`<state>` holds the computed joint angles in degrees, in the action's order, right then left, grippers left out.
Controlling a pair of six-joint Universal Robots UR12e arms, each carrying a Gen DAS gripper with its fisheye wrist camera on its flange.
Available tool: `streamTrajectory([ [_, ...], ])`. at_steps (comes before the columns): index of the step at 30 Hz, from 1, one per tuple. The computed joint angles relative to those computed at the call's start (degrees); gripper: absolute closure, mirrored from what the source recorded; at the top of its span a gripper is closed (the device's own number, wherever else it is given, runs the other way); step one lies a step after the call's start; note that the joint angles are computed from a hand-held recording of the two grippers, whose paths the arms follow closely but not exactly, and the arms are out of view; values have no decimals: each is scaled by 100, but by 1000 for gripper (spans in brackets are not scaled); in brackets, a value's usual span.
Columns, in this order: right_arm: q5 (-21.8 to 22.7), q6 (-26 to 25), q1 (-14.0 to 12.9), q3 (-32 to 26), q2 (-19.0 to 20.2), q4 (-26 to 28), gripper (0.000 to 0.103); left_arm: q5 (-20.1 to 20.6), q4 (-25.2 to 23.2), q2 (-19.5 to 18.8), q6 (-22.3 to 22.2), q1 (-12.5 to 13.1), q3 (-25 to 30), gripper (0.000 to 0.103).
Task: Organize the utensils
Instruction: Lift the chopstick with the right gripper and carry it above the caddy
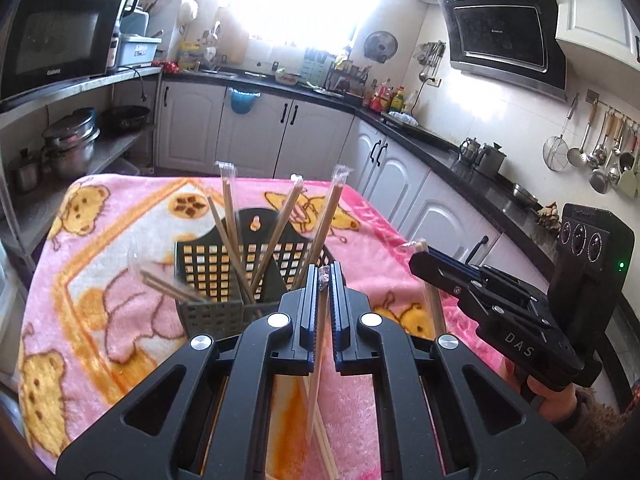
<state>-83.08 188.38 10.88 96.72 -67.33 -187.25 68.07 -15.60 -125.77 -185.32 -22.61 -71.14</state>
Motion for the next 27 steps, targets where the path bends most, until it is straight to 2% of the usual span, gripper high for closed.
streamTrajectory([
  [5, -88, -55, 24, -87, 54, -318, 92, 25, 30, -3, 26, -8, 64, 100],
  [22, -380, -294, 77, -634, 281, -736, 92, -10, 192, -86, 120, 11, 450, 100],
  [27, -311, -405, 66, -894, 434, -1010, 92, 4, 240, -125, 146, 24, 623, 100],
])
